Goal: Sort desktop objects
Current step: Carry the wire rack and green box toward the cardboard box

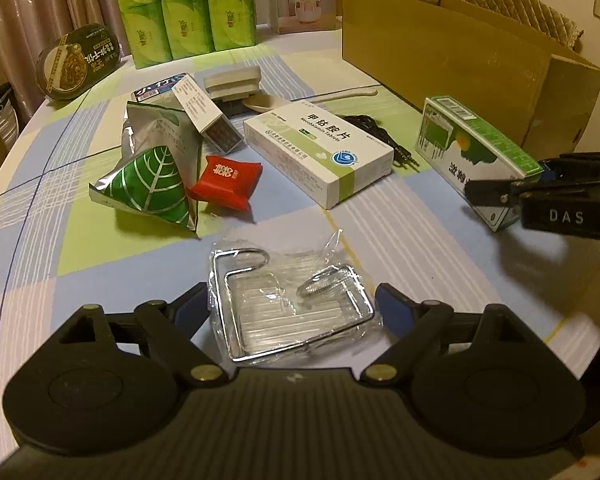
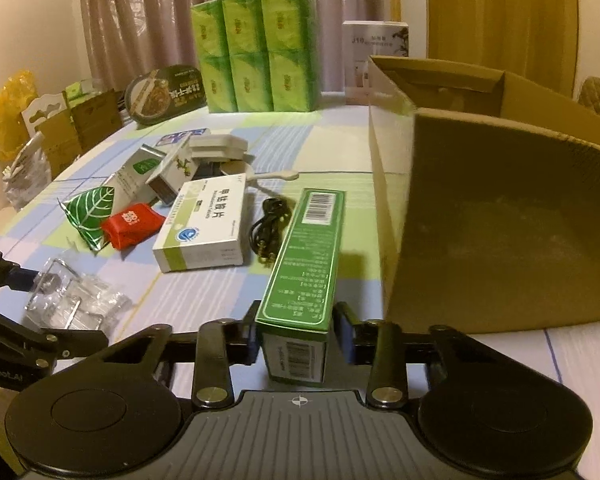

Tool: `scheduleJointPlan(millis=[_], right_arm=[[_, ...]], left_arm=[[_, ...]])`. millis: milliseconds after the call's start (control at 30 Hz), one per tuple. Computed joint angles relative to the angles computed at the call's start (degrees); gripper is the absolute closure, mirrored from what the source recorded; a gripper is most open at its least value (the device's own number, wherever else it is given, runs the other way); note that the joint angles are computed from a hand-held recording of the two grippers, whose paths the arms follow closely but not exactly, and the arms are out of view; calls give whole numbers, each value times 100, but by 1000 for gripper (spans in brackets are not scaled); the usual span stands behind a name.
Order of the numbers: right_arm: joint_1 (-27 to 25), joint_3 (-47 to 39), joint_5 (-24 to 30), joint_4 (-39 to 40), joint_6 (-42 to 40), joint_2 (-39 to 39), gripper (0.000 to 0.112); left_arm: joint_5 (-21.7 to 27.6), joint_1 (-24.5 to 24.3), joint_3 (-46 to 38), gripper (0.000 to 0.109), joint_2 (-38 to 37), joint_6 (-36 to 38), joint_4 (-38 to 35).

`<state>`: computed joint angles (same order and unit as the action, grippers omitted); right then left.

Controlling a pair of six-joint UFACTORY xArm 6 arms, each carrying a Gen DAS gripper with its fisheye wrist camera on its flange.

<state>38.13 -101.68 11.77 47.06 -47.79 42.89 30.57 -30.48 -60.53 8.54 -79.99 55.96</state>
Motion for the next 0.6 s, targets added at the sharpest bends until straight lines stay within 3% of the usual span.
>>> scheduleJointPlan(millis=[133,333,433,500,600], right_arm=[[-8,186,-21,-113,-48,-132,85],[43,172,-159,1,-230,-85,84],[61,101,-200,-80,-166,-19,77],[66,48,-197,-147,-114,29,65],[69,-8,-184,-183,-103,82,62]], left_arm=[[52,-39,20,32,-23,127,-57],[148,-59,6,29,-20,63,-69],[153,-37,-28,27,19,-80,-71],[123,3,-41,27,40,-195,-86],[34,69,-25,27,51,-235,-177]])
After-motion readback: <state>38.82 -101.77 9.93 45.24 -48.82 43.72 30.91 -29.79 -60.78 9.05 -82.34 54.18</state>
